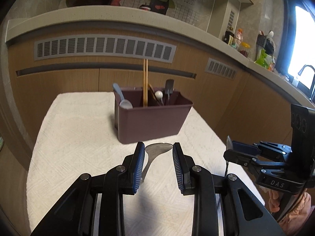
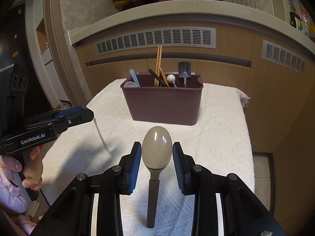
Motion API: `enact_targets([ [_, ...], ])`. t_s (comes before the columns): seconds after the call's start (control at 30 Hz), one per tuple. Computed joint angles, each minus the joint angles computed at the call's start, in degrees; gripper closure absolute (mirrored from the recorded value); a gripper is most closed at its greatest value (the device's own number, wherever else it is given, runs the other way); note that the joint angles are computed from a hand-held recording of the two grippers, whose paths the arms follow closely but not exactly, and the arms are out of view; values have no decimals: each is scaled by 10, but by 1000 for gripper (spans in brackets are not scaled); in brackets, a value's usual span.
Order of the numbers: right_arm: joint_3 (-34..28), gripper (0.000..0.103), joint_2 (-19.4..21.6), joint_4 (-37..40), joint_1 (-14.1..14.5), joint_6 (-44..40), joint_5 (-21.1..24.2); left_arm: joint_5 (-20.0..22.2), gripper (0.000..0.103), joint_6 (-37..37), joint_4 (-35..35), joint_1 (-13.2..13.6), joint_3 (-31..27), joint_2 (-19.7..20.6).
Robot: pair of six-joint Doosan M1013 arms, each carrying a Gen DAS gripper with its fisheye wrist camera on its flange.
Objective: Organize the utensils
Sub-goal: 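Lift both spoons and carry them above the maroon holder, then lower both spoons into the holder and open both tools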
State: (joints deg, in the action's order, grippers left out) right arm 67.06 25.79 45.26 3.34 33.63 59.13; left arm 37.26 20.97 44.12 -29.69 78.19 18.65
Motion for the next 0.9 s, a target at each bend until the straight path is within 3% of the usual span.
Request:
enact_targets([
  [0.23, -38, 74, 9, 37, -4, -9, 12, -8, 73, 12, 12, 5, -34, 6],
  [0.57, -166, 74, 38, 89, 12, -40, -61, -36, 73, -8, 105, 29, -130, 28],
  [0.73, -217, 74, 65, 49, 29, -17, -93, -50, 73, 14, 64, 51, -169, 50],
  [0.9, -270, 74, 101, 3, 39, 27, -70, -58, 73, 30, 0, 71, -183, 68],
])
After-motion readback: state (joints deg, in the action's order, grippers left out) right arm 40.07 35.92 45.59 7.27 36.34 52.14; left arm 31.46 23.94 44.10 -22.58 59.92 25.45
